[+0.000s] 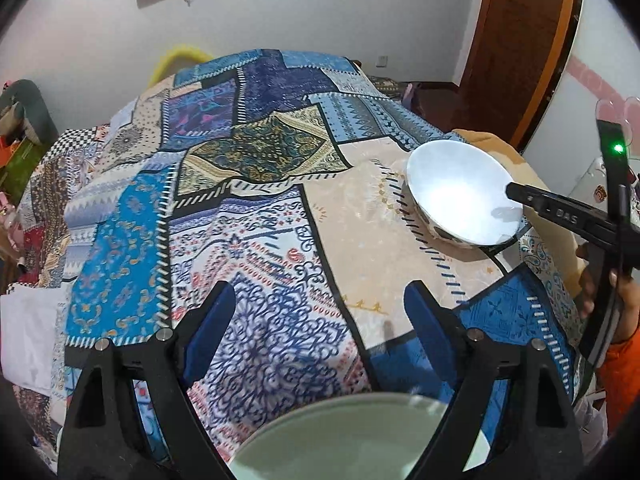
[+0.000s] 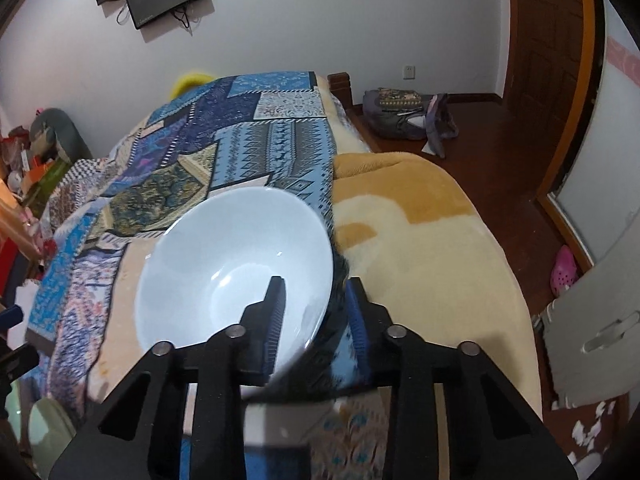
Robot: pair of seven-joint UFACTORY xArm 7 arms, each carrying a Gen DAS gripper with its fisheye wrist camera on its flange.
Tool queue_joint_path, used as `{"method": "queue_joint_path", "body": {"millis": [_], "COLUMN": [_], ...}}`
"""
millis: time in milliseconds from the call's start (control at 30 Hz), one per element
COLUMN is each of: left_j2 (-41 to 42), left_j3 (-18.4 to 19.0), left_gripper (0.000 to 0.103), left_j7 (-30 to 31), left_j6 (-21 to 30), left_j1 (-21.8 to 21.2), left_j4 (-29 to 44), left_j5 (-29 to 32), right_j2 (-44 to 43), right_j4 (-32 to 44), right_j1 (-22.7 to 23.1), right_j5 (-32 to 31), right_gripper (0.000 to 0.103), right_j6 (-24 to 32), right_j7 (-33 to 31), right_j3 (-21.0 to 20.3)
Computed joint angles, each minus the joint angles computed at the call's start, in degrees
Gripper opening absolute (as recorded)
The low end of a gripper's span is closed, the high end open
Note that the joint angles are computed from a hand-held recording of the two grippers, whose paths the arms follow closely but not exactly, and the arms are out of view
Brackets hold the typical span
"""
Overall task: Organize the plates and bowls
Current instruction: 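Grasp the white bowl rim with the right gripper and lift it, then carry the white bowl with the right gripper toward the plate stack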
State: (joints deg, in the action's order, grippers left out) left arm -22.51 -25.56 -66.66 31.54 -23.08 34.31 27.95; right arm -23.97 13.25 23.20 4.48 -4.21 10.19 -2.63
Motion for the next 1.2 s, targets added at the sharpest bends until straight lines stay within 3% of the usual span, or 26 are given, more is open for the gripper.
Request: {"method": "queue_joint_path", "body": {"millis": [167,267,367,500,600,733,900,967,1033,1133,1200], "left_j2": [3.38,3.99,4.6,5.94,7.06,10.07,14.39,15.85,17.66,21.16,23.03], "left_j3": [-0.26,0.24,0.59,1.1,1.43,1.59,2.89,4.0,5.08,6.73,8.18], "left_gripper": [0.087,0.087,0.087,0.087,0.087,0.087,0.087,0.087,0.086,0.076,0.071], "left_j7": [-0.4,-0.02,-0.02,-0.63,-1.1,-2.13,-4.16,-4.3,-4.68,-5.52,-4.13], "left_j6": [-0.07,-0.02,-0.07,0.17,-0.27,-0.25,0.18,0.25,-0.1,0.89,0.28], "left_j1": [0.45,-0.26,-0.59,-0.91,-1.13,-1.42,-2.54,-3.37,-4.02,-5.14,-5.85], "left_j4": [1.72,1.9,2.12,3.14,4.11,6.61,9.78,10.7,11.81,14.59,16.04], "left_j5": [2.5,3.13,3.7,4.28,4.88,6.84,10.3,10.79,11.63,13.48,12.11], "right_j2": [3.7,4.21,3.69,1.91,1.08,1.19,1.43,1.53,1.19,-1.57,-2.53], "right_j4": [2.23,3.12,3.14,2.65,2.15,2.14,2.18,2.63,2.62,1.69,1.4], "right_j1": [0.28,5.41,8.39,10.28,9.77,15.0,11.45,12.07,8.88,12.6,13.04], "right_j5": [-0.6,-0.05,0.28,0.61,1.01,3.77,4.37,5.53,5.81,8.71,9.98], "right_gripper": [0.022,0.018,0.017,0.014,0.014,0.015,0.016,0.019,0.019,0.02,0.02], "right_j6": [-0.3,-0.21,-0.19,1.04,1.74,2.41,3.07,3.79,4.2,4.73,5.72], "right_j7": [-1.72,-4.3,-7.26,-11.25,-13.39,-17.07,-17.98,-18.39,-17.17,-18.65,-19.11], "right_j3": [-1.12,-6.27,-8.7,-9.7,-8.01,-11.82,-6.83,-7.65,-4.9,-10.15,-11.01]}}
